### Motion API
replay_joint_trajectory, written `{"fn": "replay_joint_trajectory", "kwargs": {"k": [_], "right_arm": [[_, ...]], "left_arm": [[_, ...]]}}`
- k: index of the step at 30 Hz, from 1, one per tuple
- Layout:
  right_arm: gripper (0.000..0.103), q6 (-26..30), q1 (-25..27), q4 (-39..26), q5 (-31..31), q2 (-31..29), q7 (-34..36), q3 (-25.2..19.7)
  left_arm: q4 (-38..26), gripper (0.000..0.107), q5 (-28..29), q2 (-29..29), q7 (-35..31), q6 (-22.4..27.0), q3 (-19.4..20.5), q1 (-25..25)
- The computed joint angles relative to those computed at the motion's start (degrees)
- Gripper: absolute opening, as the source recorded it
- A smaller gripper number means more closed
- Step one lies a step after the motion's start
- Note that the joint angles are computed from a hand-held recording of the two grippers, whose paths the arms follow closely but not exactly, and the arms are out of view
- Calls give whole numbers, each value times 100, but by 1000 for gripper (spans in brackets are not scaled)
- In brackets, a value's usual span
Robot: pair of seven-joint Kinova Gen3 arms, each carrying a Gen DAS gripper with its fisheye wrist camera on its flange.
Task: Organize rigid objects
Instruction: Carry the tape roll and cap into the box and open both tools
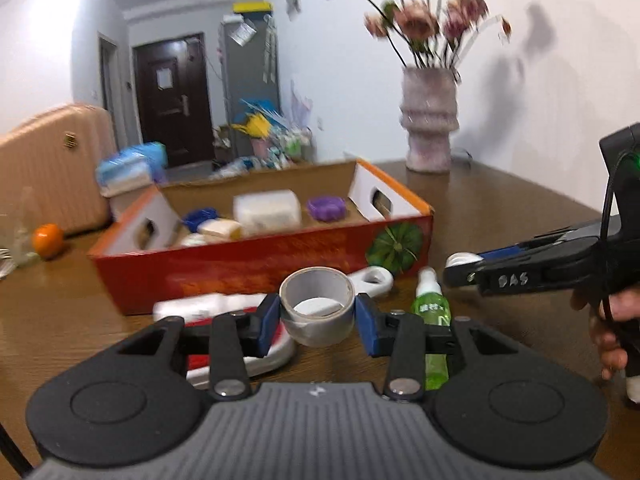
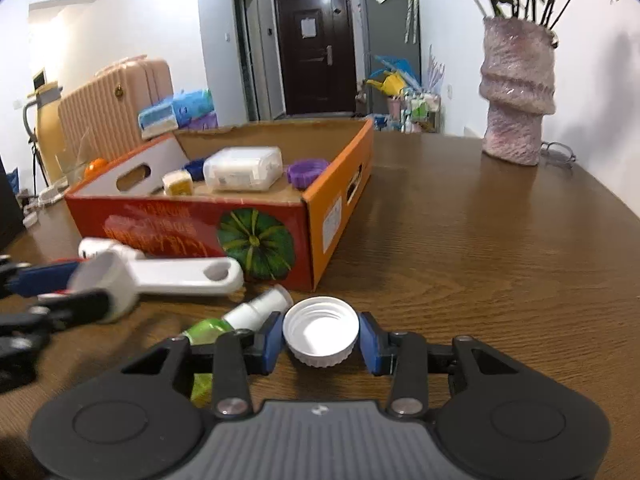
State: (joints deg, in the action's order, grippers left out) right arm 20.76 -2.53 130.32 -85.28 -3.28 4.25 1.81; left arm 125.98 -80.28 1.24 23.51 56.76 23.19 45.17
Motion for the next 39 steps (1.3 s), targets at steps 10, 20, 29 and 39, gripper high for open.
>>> {"fn": "replay_joint_trajectory", "kwargs": {"k": [10,20,29,39], "right_arm": [[39,-913,-1288,614,1410,-2244,-1788,307],[40,483,697,962,2958,-4899,-4118,-1288],[40,2344,1990,832,3006,-6707,-5099,-1309],[40,1776,1850,784,2834,-6266,-5227,-1817]], "left_arm": [[112,41,807,-831,142,2213,1177,686],[168,41,1478,-1229,639,3710,2528,1174],[196,41,2068,-1418,1029,4655,3504,1378],[678,41,1845,-2406,443,3234,2357,1156]]}}
